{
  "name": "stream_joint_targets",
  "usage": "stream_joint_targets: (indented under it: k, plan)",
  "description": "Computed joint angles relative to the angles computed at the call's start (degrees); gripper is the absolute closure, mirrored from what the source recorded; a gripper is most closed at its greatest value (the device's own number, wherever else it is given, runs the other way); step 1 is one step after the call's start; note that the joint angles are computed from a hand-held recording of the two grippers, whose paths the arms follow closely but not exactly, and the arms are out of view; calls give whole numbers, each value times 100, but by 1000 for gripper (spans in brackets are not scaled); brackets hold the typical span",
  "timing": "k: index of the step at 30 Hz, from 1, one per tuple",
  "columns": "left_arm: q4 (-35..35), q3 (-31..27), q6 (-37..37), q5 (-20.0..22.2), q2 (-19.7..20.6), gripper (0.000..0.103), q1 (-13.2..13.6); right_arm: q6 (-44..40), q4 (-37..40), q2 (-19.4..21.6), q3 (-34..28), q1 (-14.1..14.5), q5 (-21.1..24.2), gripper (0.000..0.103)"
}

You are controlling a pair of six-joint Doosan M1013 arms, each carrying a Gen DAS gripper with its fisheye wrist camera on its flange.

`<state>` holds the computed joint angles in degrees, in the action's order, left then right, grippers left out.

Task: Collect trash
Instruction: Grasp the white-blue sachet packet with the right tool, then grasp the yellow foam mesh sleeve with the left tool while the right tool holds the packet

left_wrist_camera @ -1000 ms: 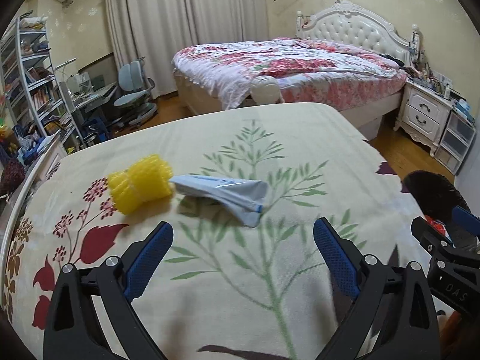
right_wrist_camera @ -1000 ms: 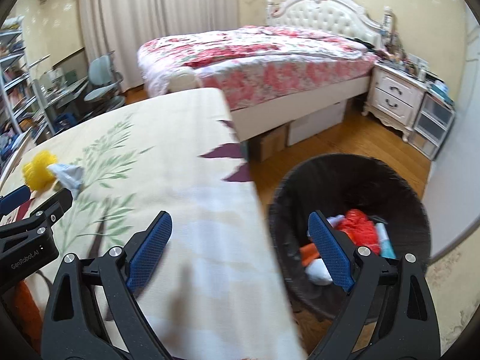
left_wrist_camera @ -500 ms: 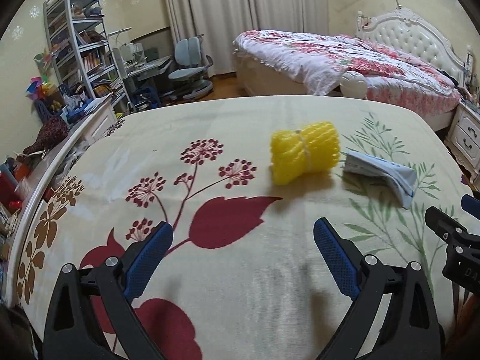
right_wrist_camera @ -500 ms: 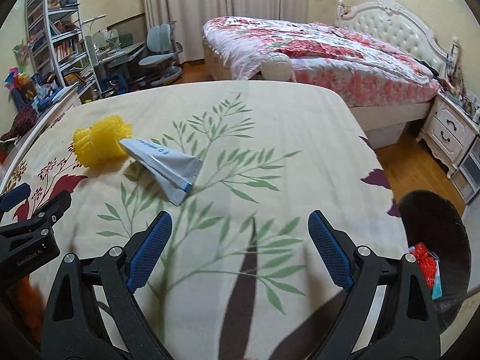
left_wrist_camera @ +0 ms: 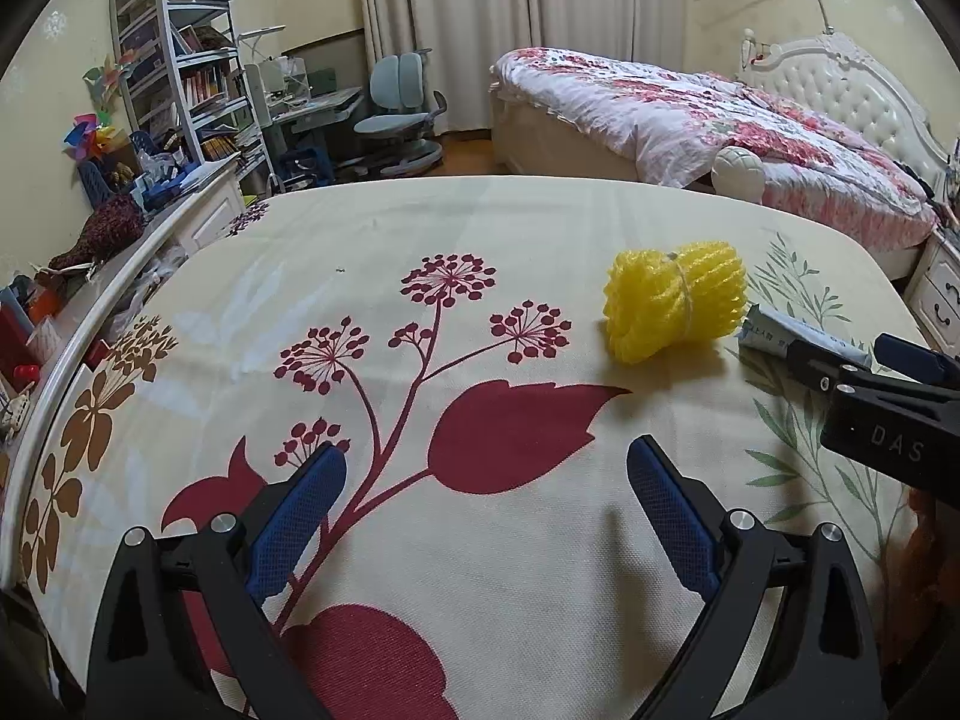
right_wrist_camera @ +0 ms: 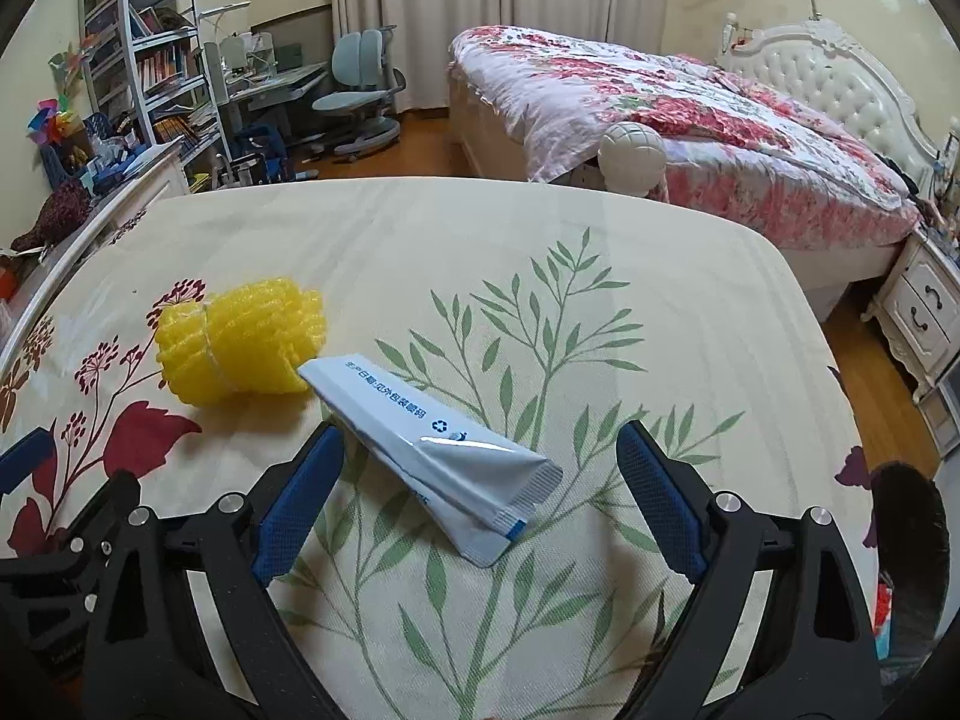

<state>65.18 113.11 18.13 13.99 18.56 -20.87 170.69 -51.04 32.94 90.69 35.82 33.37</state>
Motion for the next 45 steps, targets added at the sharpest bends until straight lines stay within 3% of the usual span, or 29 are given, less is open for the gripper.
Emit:
stream_joint_targets:
  k: [4,8,20,21,23,33,37,45]
  plan:
    - [-183,-5,138,-35,13,9,26,-120,226,0,-1,3,-122,13]
    - [-415,-22,320,-63,21,9,56,-262,381,-2,23,55,-241,23]
    - [-487,-27,399,-67,22,9,65,74,-74,79,-110,49,72,24]
    - [-465,-26,394,-72,23,9,64,53,-41,87,-121,33,51,25]
    - [-409,-27,382,-64,32,9,50,-96,127,108,-160,-6,32,43]
    - [-135,-81,345,-152,62,9,-47,180,111,73,-97,-122,157,58]
    - [-26,-130,348,-232,93,9,-104,263,165,-1,39,-189,99,72]
    - [330,-258,223,-425,177,9,-151,506,34,-119,255,-227,-31,74]
